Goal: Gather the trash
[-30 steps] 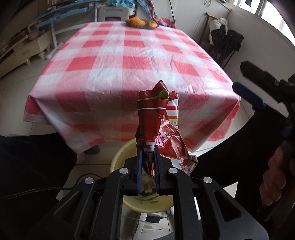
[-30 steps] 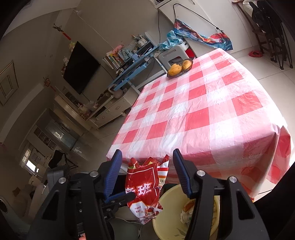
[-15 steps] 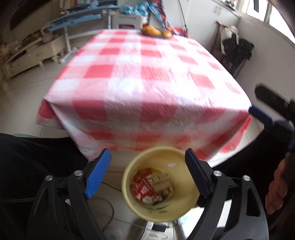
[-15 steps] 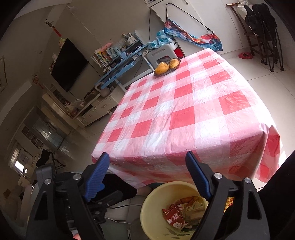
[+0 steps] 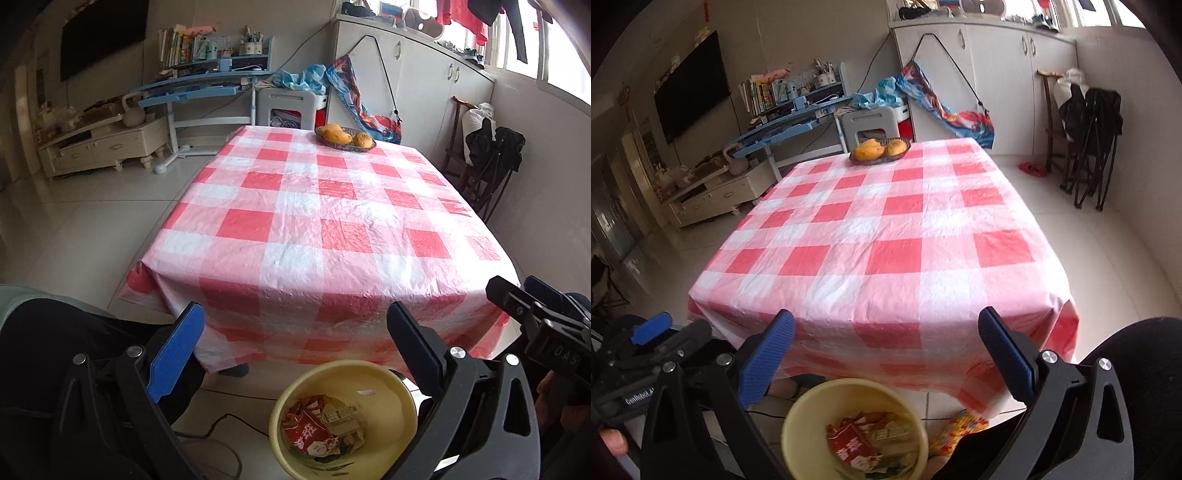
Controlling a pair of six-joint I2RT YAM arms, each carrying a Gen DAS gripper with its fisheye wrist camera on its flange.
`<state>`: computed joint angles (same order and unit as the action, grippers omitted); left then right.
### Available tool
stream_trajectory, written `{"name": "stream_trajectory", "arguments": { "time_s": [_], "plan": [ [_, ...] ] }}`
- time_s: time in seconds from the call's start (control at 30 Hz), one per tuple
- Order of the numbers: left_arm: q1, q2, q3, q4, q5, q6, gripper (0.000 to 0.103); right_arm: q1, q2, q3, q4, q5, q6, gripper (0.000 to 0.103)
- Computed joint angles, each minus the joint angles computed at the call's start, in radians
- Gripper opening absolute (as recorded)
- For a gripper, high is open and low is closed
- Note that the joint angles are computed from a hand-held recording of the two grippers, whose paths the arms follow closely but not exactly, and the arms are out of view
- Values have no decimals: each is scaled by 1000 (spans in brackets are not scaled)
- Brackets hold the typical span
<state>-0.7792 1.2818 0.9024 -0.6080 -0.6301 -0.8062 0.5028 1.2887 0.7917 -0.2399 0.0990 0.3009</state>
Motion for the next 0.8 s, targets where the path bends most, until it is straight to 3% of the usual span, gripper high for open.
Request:
{"name": "stream_trajectory", "arguments": {
  "time_s": [0.17,0.8],
  "plan": [
    [23,-16,19,-47,-44,-30,96,43,-15,-16,41,98,-64,95],
    [-7,-1,67,-52,-104,0,96,39,-43,-32,106,137,-75,95]
  ]
}}
